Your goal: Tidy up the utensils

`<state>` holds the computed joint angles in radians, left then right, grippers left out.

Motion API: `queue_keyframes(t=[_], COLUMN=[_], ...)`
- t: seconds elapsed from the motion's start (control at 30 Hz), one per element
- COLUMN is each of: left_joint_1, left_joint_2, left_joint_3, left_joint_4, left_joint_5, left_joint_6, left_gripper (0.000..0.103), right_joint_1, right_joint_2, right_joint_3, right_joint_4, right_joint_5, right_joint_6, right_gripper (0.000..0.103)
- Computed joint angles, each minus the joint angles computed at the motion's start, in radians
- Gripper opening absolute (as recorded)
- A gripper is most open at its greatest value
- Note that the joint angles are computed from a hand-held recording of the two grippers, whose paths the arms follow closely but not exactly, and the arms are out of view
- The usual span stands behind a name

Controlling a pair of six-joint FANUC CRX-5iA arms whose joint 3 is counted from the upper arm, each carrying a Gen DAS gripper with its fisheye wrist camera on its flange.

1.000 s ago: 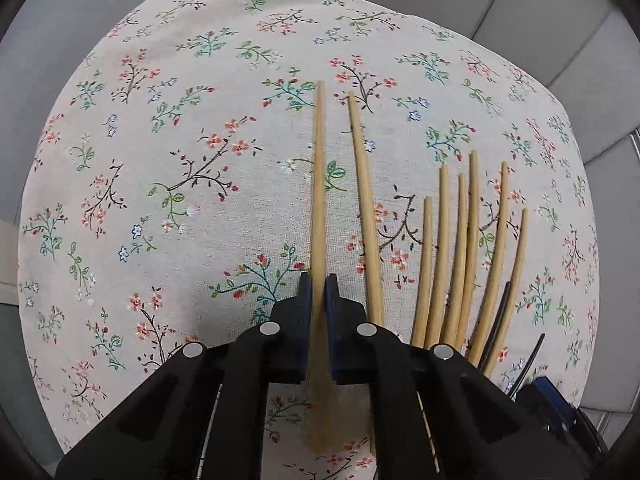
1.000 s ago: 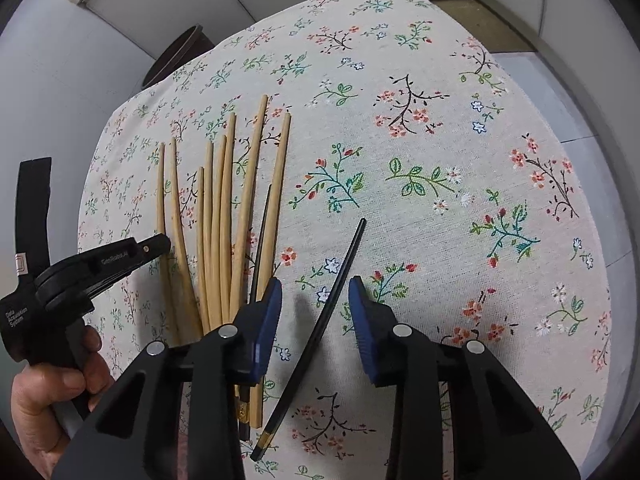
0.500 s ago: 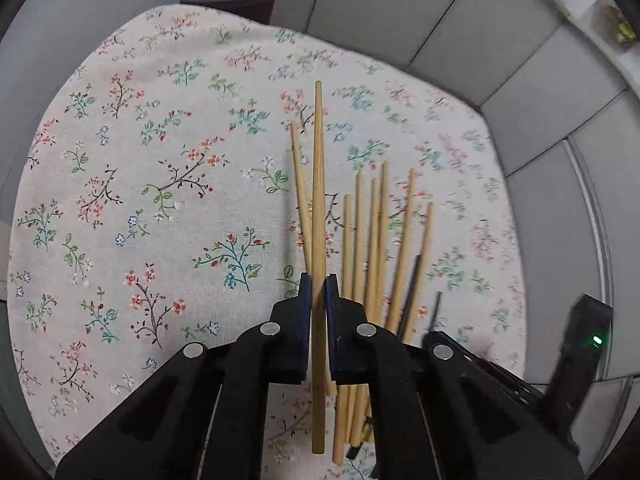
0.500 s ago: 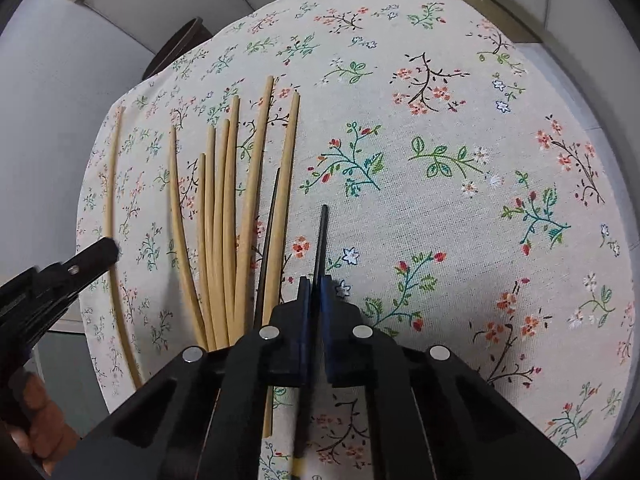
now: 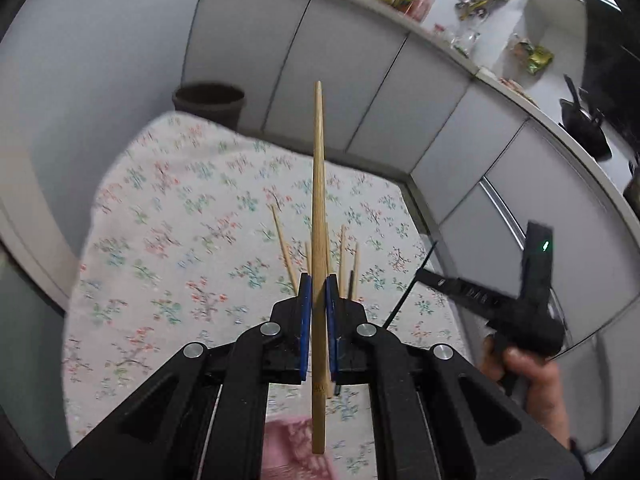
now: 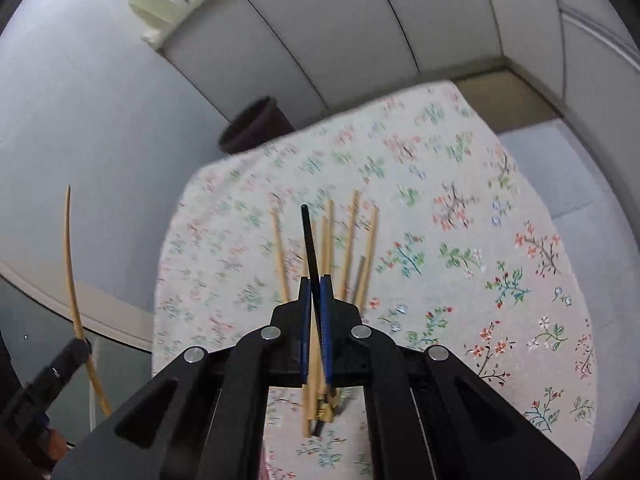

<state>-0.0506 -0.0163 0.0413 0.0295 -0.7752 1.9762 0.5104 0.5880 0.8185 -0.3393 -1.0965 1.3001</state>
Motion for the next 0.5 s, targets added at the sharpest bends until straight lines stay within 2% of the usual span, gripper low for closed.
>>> queue_keyframes(t=[0.1,0.27,0.5], left_joint_1=[-0.056,-0.089,-0.136], left_joint_2=[-0.059,-0.135,-0.175], left_joint_3=[-0.028,-0.099,-0.143], left_joint_4=[-0.156,-0.273,-0.427], left_joint_5=[0.008,0.069,0.148], left_joint_6=[0.093,0.209,0.331], left_gripper=[0.006,0.006,0.006], right_joint_1=[0.039,0.112,0.176], right_joint_2=[-0.081,-0.188,-0.278], right_joint_3=[-0.089,-0.256,-0.355], right_joint_4=[0.046,0.225,0.327], right_joint_5=[0.091,0.23,0.284], right_joint_6=[0.033,0.03,0.049], right_gripper=[0.004,0.003,0.0])
